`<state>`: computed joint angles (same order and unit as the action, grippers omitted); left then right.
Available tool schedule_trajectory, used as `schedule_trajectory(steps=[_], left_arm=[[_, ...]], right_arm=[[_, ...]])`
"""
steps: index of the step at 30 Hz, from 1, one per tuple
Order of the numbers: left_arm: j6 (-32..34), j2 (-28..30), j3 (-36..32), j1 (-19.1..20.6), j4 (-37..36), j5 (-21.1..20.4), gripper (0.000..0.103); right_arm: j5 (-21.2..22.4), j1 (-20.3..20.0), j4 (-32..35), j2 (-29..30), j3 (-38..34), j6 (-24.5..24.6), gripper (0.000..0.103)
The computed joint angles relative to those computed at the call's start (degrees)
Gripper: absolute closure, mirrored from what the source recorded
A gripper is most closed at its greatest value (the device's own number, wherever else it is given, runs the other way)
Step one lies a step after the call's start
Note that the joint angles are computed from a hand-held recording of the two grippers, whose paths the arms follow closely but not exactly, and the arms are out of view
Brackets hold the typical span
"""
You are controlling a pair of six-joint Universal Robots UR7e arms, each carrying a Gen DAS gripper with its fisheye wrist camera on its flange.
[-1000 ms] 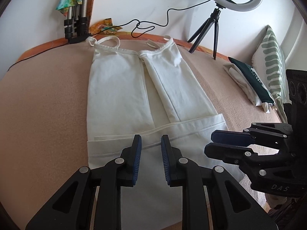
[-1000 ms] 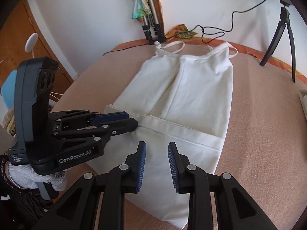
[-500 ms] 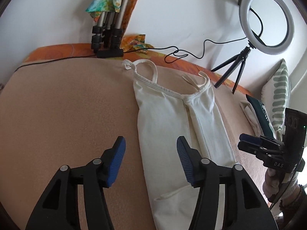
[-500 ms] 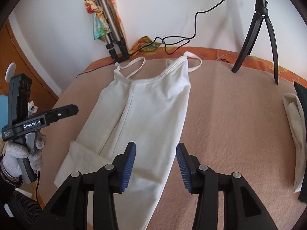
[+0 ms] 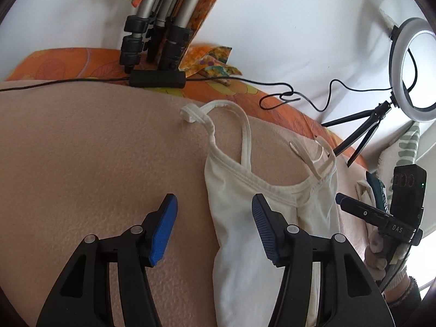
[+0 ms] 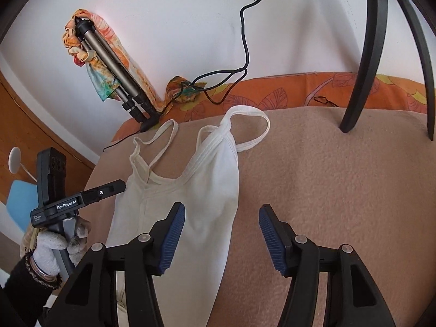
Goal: Fold small clothes
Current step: 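Move both tools to the strap end and grasp the straps, then lift the strap end and carry it toward the folded hem with both tools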
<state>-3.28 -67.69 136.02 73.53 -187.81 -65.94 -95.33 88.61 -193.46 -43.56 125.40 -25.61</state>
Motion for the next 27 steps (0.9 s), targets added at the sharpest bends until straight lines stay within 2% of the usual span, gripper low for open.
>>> schedule_trajectory(steps=[3, 4, 5, 7, 8, 9, 10, 11, 12, 14, 17, 27], left_arm=[[0.45, 1.3, -2.23, 1.1, 0.6, -2.0, 0.047], [0.73, 1.73, -2.6, 1.28, 0.15, -2.24, 0.047], [1.11, 2.19, -3.0, 1.44, -0.14, -2.44, 0.048], [1.99, 3.24, -3.67, 1.51, -1.03, -2.37, 0.05], [2.17, 3.71, -3.99, 1.59, -1.2, -2.45, 0.057], [2.23, 4.16, -4.36, 1.74, -1.18, -2.55, 0.077], [1.91, 4.62, -5.03, 1.97, -0.28, -2.43, 0.087], [1.86, 5.14, -5.27, 2.14, -0.84, -2.36, 0.094], [2.12, 5.53, -5.36, 2.39, -1.82, -2.75, 0.097], [1.77, 5.85, -5.33, 2.85, -3.12, -3.72, 0.098], [2.52, 5.53, -4.34, 2.63, -5.45, -4.72, 0.099], [2.23, -0.86, 1.48, -1.75, -7.5, -5.46, 0.099]], right_arm=[[2.07, -0.58, 2.45, 0.72, -2.04, 0.71, 0.043], [2.64, -0.67, 3.24, 1.11, -2.79, 0.85, 0.048], [3.14, -0.74, 4.18, 1.43, -3.47, 0.94, 0.057], [4.32, -1.03, 6.07, 1.9, -4.78, 1.66, 0.066], [4.57, -1.04, 6.77, 2.19, -5.35, 1.95, 0.071], [4.38, -0.88, 7.09, 2.51, -5.78, 1.96, 0.074], [4.07, -0.68, 6.97, 2.77, -5.97, 1.8, 0.083], [3.52, -0.44, 6.83, 3.0, -6.16, 1.67, 0.089], [2.84, -0.16, 6.43, 3.19, -6.27, 1.65, 0.091], [2.36, 0.12, 6.04, 3.13, -6.29, 1.77, 0.1], [2.7, 0.74, 5.3, 2.14, -5.63, 1.42, 0.103], [3.1, 3.97, 1.99, -4.17, 0.38, -0.49, 0.103]])
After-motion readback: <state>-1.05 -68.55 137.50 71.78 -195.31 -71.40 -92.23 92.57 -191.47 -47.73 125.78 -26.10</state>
